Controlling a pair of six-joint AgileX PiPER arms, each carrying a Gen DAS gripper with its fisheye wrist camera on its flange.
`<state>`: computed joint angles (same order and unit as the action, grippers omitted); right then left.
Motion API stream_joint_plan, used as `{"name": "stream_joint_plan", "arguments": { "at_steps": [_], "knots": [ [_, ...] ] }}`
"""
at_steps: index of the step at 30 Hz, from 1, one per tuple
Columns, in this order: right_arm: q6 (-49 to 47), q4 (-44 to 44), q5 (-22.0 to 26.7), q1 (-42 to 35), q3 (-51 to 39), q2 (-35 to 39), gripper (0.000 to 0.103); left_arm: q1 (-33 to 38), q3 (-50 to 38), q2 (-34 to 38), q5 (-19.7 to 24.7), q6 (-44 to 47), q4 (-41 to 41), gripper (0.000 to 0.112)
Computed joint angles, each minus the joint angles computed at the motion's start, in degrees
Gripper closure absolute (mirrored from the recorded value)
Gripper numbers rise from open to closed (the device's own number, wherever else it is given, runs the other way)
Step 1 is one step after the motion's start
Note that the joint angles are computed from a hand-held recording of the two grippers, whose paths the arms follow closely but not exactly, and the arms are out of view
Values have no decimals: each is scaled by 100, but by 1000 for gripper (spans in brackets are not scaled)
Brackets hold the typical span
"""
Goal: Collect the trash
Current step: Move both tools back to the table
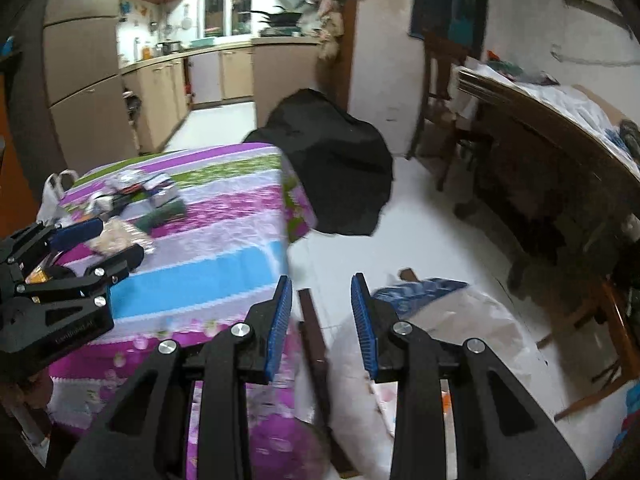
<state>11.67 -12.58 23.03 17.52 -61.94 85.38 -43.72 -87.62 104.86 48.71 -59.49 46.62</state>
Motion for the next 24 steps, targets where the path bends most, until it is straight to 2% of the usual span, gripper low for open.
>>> {"name": "stream_joint_plan", "arguments": {
  "at_steps": [5,9,12,19,24],
  "knots": [
    [124,57,-177,568,124,93,74,163,1412,-1019,-42,-881,417,49],
    [202,99,-250,1035,125,277,74,208,2214,-1633,186,-1340,728,49],
    [-21,452,-337,1303,132,400,74,342,2800,-2151,232,-1498,820,49],
    [-1142,1627,-538,1904,13,719,74,1069,3959,-3460,174,-1331,608,49],
    [-2541,2961,-511,2268,-272,1022,74,1850,4658,-4323,47,-918,346,48]
  ]
}}
